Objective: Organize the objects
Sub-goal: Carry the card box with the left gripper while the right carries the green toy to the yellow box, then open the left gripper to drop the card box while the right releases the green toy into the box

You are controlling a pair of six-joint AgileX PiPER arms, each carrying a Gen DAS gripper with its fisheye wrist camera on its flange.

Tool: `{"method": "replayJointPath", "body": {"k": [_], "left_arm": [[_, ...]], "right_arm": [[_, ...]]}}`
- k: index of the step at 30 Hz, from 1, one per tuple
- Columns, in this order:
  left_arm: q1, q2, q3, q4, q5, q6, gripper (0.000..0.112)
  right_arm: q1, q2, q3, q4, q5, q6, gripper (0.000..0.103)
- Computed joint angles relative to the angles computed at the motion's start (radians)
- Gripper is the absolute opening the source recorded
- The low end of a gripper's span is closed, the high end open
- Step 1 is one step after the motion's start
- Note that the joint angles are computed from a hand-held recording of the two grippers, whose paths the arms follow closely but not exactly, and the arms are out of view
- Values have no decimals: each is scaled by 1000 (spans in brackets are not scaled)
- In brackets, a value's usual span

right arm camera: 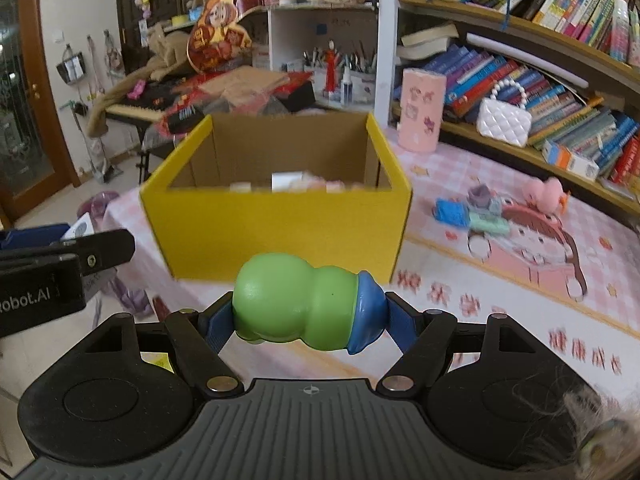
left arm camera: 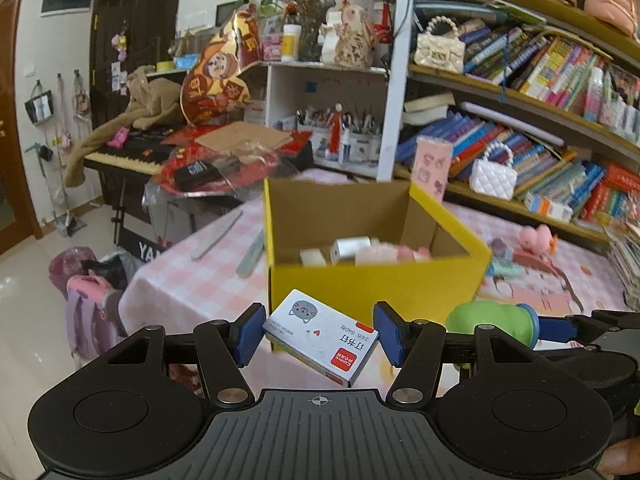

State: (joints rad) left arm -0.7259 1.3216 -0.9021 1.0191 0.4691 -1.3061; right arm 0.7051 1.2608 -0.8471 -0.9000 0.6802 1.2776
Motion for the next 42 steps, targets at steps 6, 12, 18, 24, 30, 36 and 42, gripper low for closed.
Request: {"method": "replayJointPath", "body": {"k": [6, 12, 18, 24, 30, 36, 42], "left_arm": [[30, 145, -182, 61, 9, -25, 59], [48, 312, -361, 56, 41, 8, 59], [63, 486, -544, -89, 117, 152, 59], [71, 599, -681, -217, 189, 278, 59], [72, 667, -781, -295, 242, 365, 59], [68, 703, -828, -331, 278, 406, 60], [71, 720, -845, -357, 298, 412, 62]], "right_arm": [[-211, 87, -140, 60, -184, -210, 75], [-391, 239, -319, 309, -317, -569, 75], [-483, 417, -522, 640, -314, -971, 75], [-516, 620, -799, 951, -167, -1314, 75], [-513, 779, -1026, 1032, -3, -1433, 75], [-519, 871, -1162, 1057, 120, -1484, 75], [-526, 917, -1249, 1076, 213, -1495, 77]]}}
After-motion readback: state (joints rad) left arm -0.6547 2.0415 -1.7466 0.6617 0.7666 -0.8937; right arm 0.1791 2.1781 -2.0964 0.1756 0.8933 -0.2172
